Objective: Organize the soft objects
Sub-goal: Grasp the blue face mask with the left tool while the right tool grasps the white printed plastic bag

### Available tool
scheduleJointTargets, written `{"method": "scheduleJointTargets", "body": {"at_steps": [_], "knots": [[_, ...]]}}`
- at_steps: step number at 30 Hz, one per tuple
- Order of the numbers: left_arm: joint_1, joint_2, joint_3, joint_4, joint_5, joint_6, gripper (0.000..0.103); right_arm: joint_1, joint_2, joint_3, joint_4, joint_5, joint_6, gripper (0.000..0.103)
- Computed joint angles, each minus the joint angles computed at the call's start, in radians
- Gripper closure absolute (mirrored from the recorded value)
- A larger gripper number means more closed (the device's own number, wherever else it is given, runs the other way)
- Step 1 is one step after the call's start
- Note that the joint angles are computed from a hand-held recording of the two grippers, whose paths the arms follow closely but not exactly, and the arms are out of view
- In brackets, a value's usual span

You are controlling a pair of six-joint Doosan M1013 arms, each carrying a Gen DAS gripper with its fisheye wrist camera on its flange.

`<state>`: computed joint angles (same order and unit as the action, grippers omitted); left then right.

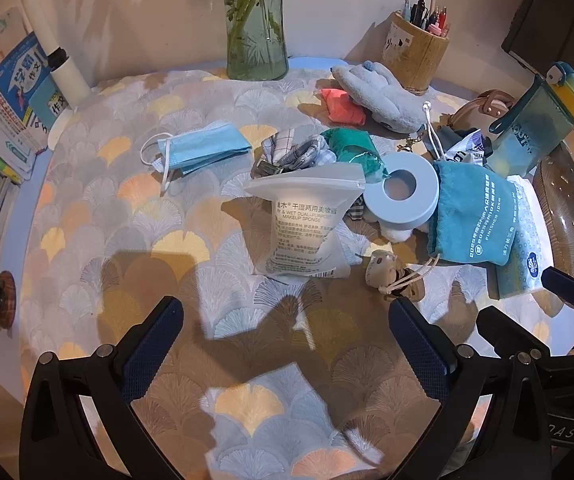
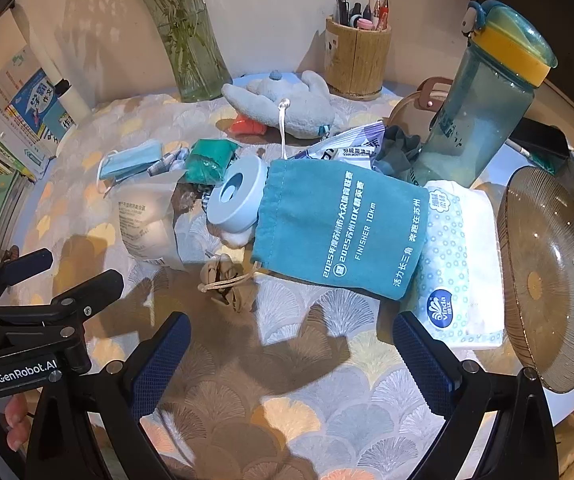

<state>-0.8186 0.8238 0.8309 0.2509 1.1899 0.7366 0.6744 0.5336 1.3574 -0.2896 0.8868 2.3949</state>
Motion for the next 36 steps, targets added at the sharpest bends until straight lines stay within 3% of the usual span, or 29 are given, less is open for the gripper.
{"method": "scheduleJointTargets", "body": {"at_steps": [7,12,18,21,25,28,31,33,36], "knots": [[0.005,-0.003,0.008,-0.007,-0.01,-0.008,0.001,-0.005,0.008,-0.007,0.032,0.001,-0.021,0.002],[0.014,-0.026,0.049,0.015,-0.066,-0.058,0.001,-0.01,0.009,-0.006,0.074,-0.017,-0.055,0.002],[0.043,-0.058,0.114,0.077,-0.143,-0.16,0.001,-0.009,-0.001,0.016,0.139,-0.166,-0.19,0.002],[0.063,-0.046,0.105,0.121,-0.136,-0.153,0.001,-0.002,0.014,0.0,0.12,-0.197,-0.231,0.002],[0.096,-0.035,0.107,0.147,-0.197,-0.12,0.001,-0.007,0.04,-0.022,0.186,-0.269,-0.322,0.002],[0.129,-0.018,0.104,0.08,-0.271,-0.037,0.003,-0.005,0.087,-0.08,0.243,-0.243,-0.4,0.002],[0.14,0.014,0.073,0.073,-0.277,0.039,0.01,-0.002,0.137,-0.141,0.305,-0.207,-0.462,0.002],[0.141,0.033,0.055,0.099,-0.275,0.081,0.014,0.006,0.167,-0.179,0.266,-0.178,-0.429,0.006],[0.152,0.06,0.021,0.027,-0.268,0.199,0.022,0.013,0.208,-0.231,0.227,-0.131,-0.38,0.01]]}}
